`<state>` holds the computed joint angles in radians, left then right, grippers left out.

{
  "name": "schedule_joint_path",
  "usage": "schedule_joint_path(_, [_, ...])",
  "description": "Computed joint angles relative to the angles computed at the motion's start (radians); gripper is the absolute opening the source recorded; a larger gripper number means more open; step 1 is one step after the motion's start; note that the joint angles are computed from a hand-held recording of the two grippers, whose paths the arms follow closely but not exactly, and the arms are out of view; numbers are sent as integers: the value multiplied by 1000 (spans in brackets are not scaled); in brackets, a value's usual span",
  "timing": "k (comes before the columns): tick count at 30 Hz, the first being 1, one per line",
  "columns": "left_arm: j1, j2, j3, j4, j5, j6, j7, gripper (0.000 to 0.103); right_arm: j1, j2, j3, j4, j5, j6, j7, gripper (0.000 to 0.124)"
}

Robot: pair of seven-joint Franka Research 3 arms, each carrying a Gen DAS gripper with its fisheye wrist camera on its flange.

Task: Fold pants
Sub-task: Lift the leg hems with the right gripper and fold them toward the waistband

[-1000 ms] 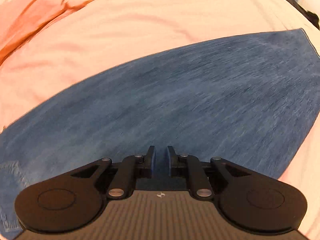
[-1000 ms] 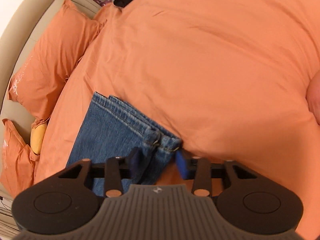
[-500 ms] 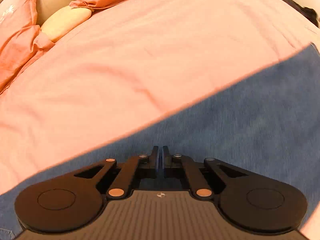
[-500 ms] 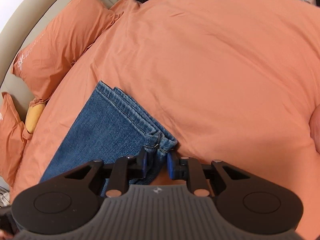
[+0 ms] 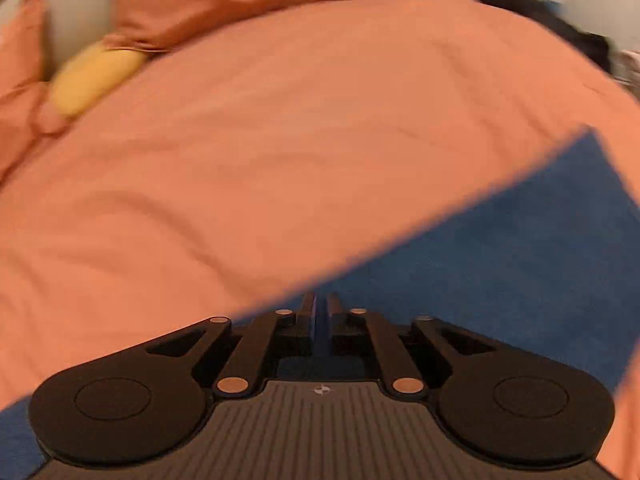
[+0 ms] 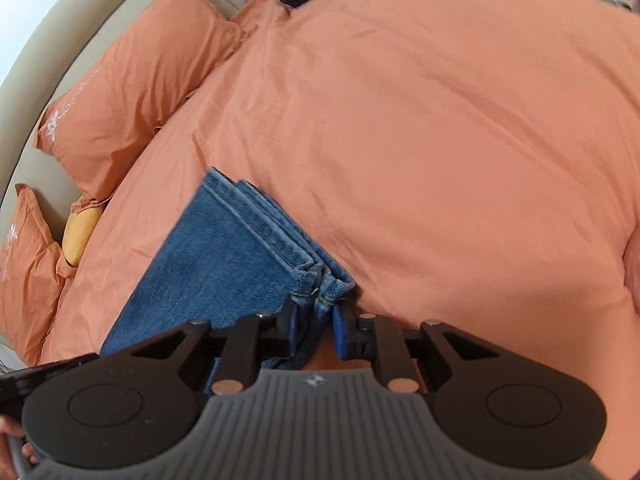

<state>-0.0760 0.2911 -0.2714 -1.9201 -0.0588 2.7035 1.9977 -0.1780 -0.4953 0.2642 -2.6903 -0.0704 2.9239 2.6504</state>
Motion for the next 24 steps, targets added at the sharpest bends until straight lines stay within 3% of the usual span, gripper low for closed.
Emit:
schedule_joint_path(3, [33,-78,-44,-97,-65,-6,160,13,-41,-18,47,30,-62,-14,3,10])
schedule_joint_path(6, [25,-123,-46,-157,-143,-42,267,13,-54,-35,67,57,-103,-28,1,10])
schedule_joint_path(8, [-1,-135,-24,-197,-138,-3,272,12,-56,-44,71,65,-120,-25,2,10])
schedule_joint_path(10, [-16,-124,-13,-198,-157,-3,241,4,-57,-52,73,65,-122,-20,11,10])
schedule_joint_path(14, [-31,-99,1,-174,-141,11,189,4,-74,-64,97,79,-150,-41,18,10])
schedule_joint_path(17, [4,-156,-26,-210,-261,-36,292,4,-87,-67,115,93,-187,-61,26,10])
schedule_joint_path(20, [-8,-207,-5,-257,-331,-117,345,4,-80,-72,107,86,-196,-56,37,10])
schedule_joint_path(24, [-45,-256,24,-344,-431,-73,383,3,-71,-75,107,87,-206,-52,39,9])
